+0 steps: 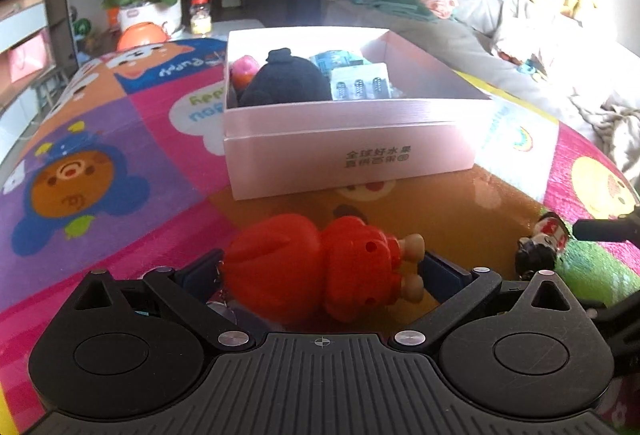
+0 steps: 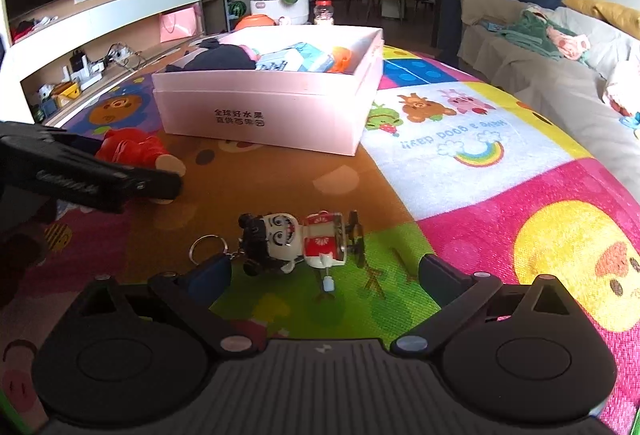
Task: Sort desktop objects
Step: 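Grasp the red plush toy with left gripper while right lifts the keychain figure, then drop the red plush toy into the box with the left gripper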
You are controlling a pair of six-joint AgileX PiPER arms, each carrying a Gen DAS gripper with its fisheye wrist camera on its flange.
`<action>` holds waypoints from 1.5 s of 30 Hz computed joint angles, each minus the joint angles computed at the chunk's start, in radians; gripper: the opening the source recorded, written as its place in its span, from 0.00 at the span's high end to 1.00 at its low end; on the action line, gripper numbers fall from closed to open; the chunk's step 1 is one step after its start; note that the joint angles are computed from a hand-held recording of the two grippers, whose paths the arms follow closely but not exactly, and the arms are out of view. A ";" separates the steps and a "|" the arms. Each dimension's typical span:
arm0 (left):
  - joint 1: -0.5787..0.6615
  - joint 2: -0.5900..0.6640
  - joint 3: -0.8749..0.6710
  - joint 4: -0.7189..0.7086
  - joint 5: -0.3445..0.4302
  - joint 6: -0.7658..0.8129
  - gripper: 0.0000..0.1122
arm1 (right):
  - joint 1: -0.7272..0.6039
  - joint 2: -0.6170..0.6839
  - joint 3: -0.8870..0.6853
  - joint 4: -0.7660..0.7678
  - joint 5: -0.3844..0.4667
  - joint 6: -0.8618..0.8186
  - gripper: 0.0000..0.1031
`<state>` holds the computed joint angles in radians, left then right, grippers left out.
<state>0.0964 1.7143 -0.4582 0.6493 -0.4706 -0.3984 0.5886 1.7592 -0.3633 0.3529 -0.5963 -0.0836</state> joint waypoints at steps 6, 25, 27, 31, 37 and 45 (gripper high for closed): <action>0.026 -0.023 0.038 0.012 -0.023 0.010 0.12 | 0.015 0.008 -0.024 0.025 -0.023 -0.027 0.05; 0.152 -0.420 0.118 0.507 -0.086 -0.318 0.12 | -0.064 -0.553 -0.037 0.126 0.318 -0.250 0.36; 0.084 -0.408 0.071 0.408 -0.069 -0.222 0.12 | -0.083 -0.620 -0.036 0.126 0.333 -0.274 0.36; -0.085 -0.325 -0.063 0.105 -0.038 0.056 0.12 | -0.087 -0.656 -0.027 0.209 0.325 -0.381 0.36; -0.224 -0.093 -0.351 0.128 0.034 0.063 0.09 | -0.160 -0.565 -0.056 0.064 0.339 -0.236 0.36; -0.110 -0.053 -0.217 0.086 0.026 0.101 0.09 | -0.250 -0.464 -0.071 -0.214 0.337 0.019 0.36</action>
